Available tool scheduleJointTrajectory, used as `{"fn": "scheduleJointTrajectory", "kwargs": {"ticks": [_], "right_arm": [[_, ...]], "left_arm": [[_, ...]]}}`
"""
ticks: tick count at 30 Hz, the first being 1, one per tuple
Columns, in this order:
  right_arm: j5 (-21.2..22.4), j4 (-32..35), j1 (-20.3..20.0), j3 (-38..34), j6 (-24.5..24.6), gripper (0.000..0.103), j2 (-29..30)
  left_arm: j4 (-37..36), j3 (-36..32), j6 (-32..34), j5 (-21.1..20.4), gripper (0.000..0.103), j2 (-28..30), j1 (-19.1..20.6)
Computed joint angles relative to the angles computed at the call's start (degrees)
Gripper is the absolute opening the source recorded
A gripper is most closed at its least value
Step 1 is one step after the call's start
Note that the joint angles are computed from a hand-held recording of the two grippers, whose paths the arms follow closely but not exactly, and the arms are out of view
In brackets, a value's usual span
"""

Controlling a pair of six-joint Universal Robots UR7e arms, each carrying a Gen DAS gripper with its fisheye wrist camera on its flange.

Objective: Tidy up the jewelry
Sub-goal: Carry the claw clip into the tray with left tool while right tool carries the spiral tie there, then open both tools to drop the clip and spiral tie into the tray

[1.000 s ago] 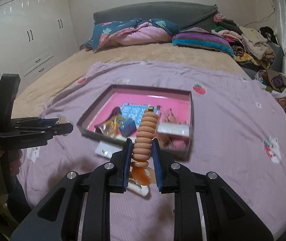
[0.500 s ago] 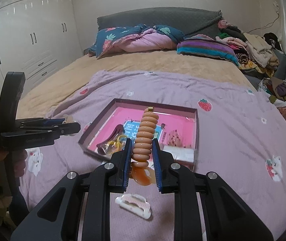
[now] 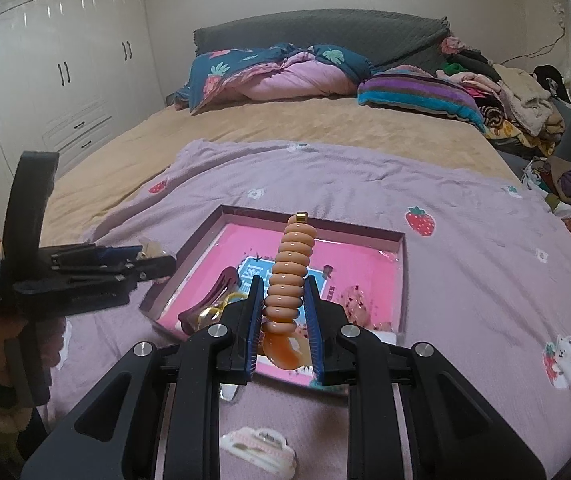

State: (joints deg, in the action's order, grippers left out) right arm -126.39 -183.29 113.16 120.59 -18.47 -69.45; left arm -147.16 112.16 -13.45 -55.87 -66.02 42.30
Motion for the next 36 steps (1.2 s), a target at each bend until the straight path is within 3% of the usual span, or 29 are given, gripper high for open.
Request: {"fn": "scheduleJointTrajectory", "kwargs": {"ticks": [18, 36], "right_arm": [[0.82, 3.19, -6.19, -3.01, 1.14, 0.020, 7.10], [2.60, 5.28, -7.62, -2.16, 3.16, 0.020, 9.04]], "left_arm": [[0.56, -1.73, 1.00, -1.62, 0.039, 4.64, 4.69], [0.84, -1.98, 1.44, -2.55, 0.039, 5.63, 6.09]]}}
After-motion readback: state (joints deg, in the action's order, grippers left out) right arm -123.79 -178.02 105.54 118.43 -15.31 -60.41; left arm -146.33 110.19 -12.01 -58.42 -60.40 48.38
